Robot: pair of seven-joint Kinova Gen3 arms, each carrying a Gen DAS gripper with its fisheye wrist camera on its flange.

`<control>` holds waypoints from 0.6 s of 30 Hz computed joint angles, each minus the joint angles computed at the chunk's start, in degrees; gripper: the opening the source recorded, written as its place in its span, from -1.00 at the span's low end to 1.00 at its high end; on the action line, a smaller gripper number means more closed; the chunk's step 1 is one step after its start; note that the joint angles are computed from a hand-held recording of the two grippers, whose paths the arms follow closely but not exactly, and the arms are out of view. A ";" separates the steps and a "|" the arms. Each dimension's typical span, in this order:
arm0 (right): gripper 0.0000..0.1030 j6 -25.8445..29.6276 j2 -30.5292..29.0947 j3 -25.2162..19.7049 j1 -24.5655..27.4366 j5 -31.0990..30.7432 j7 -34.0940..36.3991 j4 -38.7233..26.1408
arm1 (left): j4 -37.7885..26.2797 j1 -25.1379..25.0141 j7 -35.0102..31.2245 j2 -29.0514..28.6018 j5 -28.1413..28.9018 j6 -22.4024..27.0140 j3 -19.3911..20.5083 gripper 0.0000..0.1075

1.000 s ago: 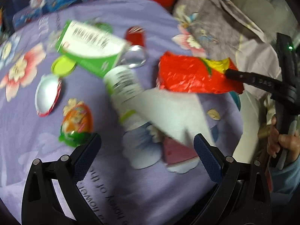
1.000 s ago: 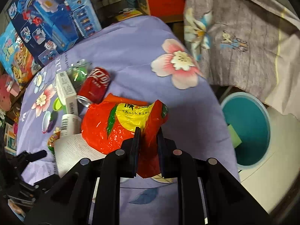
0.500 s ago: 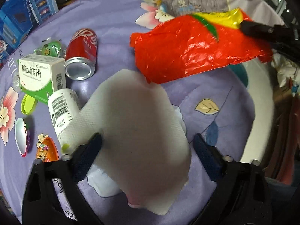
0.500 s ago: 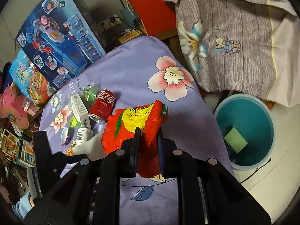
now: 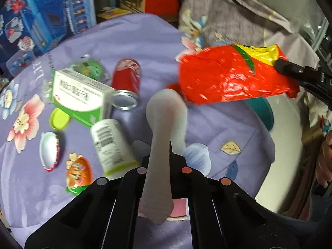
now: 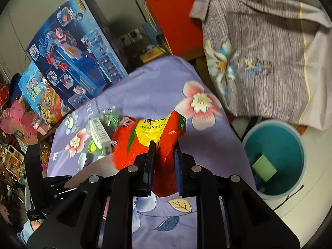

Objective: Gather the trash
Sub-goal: 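Grasp the red snack bag with right tool while left tool grasps the white tissue, then carry the snack bag and tissue over the bin and release both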

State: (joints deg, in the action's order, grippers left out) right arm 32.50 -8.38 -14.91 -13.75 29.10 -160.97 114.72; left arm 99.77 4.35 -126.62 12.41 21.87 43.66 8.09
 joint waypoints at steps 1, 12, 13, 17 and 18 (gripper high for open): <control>-0.69 0.99 -0.27 -0.71 0.27 1.29 -1.15 -0.41 | -0.34 0.41 0.66 -0.25 0.07 -0.01 -0.25 -0.93; -0.69 6.86 -3.61 -2.75 1.43 5.54 -6.78 -0.84 | 0.22 -0.83 -3.95 -4.11 6.11 0.60 0.45 -0.93; -0.69 7.18 -4.23 -2.76 1.64 5.49 -6.97 -0.54 | -0.10 -0.43 -4.26 -4.12 6.49 0.80 0.53 -0.93; -0.69 9.17 -7.25 -3.31 3.62 5.73 -7.89 0.96 | -1.78 2.38 -4.11 -3.51 6.48 1.44 1.50 -0.93; -0.69 9.73 -8.33 -3.23 4.33 5.54 -7.91 1.64 | -2.58 3.62 -3.65 -2.92 5.97 1.57 2.08 -0.93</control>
